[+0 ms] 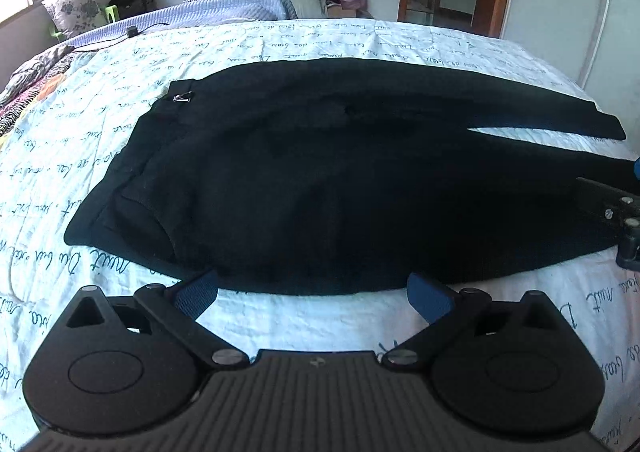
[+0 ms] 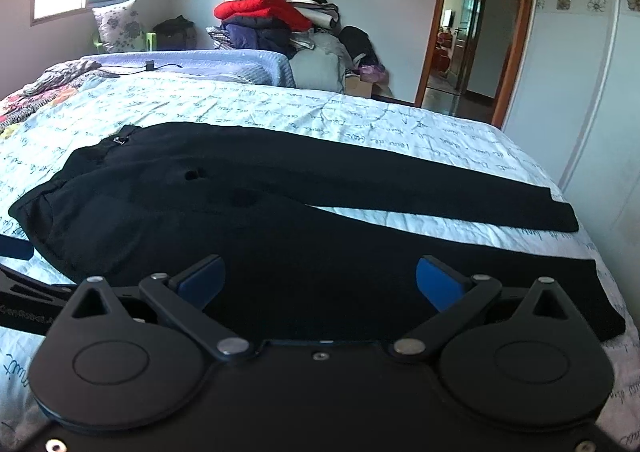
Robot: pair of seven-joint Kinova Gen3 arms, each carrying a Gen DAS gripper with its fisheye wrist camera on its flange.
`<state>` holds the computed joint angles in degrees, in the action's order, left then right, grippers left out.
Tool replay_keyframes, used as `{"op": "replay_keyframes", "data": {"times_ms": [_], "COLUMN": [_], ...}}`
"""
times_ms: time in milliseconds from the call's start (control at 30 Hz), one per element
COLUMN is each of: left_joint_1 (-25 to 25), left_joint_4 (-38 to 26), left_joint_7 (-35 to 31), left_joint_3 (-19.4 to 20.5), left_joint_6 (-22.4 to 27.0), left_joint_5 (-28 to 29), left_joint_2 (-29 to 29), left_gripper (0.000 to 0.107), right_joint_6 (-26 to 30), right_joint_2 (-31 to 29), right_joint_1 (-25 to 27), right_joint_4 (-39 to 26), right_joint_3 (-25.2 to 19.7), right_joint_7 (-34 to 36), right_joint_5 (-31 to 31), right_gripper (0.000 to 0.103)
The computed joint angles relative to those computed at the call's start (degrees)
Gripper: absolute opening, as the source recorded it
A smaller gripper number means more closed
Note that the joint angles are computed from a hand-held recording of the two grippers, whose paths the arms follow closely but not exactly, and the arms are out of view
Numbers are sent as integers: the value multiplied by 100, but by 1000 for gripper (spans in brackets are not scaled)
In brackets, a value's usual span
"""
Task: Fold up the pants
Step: 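Move both grippers toward the waistband of the black trousers, then grasp the waistband corners with the left and right grippers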
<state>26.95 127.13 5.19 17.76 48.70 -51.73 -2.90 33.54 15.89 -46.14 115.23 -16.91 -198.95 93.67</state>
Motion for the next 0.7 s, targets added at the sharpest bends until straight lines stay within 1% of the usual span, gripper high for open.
{"op": "replay_keyframes", "data": {"times_ms": [267, 533, 700], "left_joint_1": [-28, -38, -133], "left_joint_4": [-69, -17, 39], "left_joint_7": [-61, -93, -113], "left_joint_3": [-63, -61, -108], "left_joint_6": [-21, -26, -171], "left_joint_5": [-90, -85, -129], "left_joint_2": [67, 15, -20], "left_gripper": [101, 101, 101], "right_joint_6": [-93, -115, -100], "right_joint_2": [113, 122, 160], "right_joint_1": [2, 8, 8], "right_joint_4": [-164, -137, -202], "right_joint_3": [62, 68, 67], "right_joint_7": [184, 124, 223], "right_joint_5": [-91, 1, -12], "right_gripper": [103, 103, 103]}}
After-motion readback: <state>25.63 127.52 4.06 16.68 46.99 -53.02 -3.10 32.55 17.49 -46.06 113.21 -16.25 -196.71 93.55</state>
